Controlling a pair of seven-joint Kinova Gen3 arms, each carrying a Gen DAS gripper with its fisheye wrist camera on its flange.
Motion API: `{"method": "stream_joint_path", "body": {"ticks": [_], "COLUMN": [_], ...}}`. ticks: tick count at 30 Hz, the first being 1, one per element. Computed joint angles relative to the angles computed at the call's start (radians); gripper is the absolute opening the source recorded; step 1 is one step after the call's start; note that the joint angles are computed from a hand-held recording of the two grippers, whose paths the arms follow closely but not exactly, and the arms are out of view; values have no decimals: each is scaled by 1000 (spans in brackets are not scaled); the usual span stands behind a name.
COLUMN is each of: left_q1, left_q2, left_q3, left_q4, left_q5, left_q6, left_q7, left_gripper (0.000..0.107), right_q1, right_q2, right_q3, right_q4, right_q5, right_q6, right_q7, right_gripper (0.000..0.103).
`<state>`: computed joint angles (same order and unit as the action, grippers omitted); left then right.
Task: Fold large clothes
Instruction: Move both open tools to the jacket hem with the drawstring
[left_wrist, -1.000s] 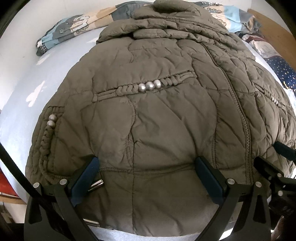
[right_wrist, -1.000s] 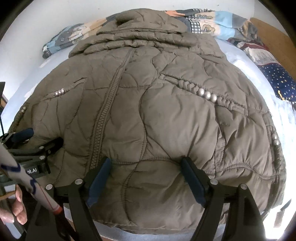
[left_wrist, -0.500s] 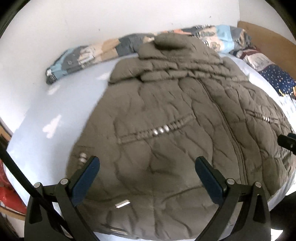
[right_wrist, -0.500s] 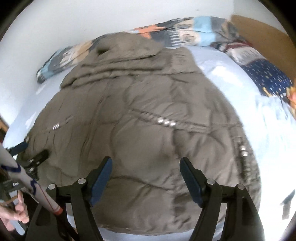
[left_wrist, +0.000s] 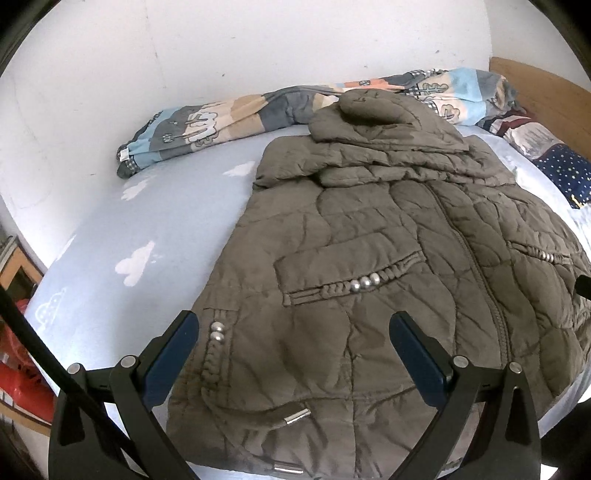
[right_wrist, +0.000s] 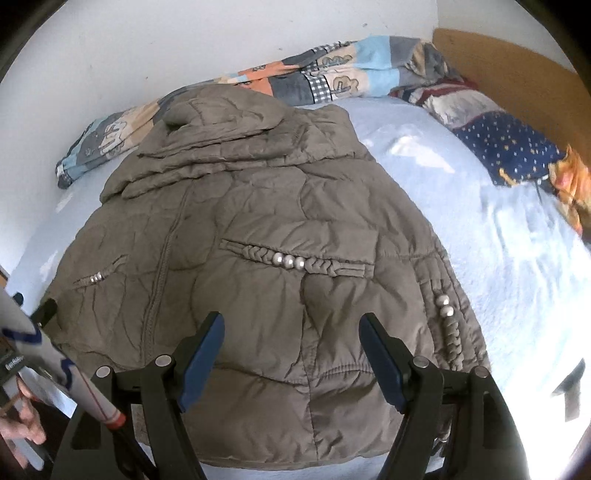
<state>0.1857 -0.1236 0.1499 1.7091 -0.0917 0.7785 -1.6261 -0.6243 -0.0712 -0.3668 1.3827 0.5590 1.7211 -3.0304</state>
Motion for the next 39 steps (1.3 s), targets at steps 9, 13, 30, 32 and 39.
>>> {"method": "stream_joint_path", "body": {"ticks": [9,13,30,32,39], "left_q1": [-12,-18,-60,-63,-79], "left_q2": [29,26,24,22,24], "left_q3": [-19,-28,-58,-57,-73], "left_q4": [-33,-29,-16,-11,3], "left_q5": [26,38,67,61,68], "left_q6": [58,62,80,75,86], "left_q7": [21,10,-40,-42,-78], "left_gripper": [103,103,103,103,103], "right_q1": [-22,-17,-4,-7,-10], "right_q2": [10,-5,-20,-17,-14], "right_q3": [-6,-8,-27,-28,-21], "right_q4": [13,29,47,45,50], "right_q5": [21,3,-8,-5,-14], "right_q6": [53,50,81,87,97], "right_q7": [3,-8,-40,-35,-36], "right_gripper": [79,79,80,80,80]}}
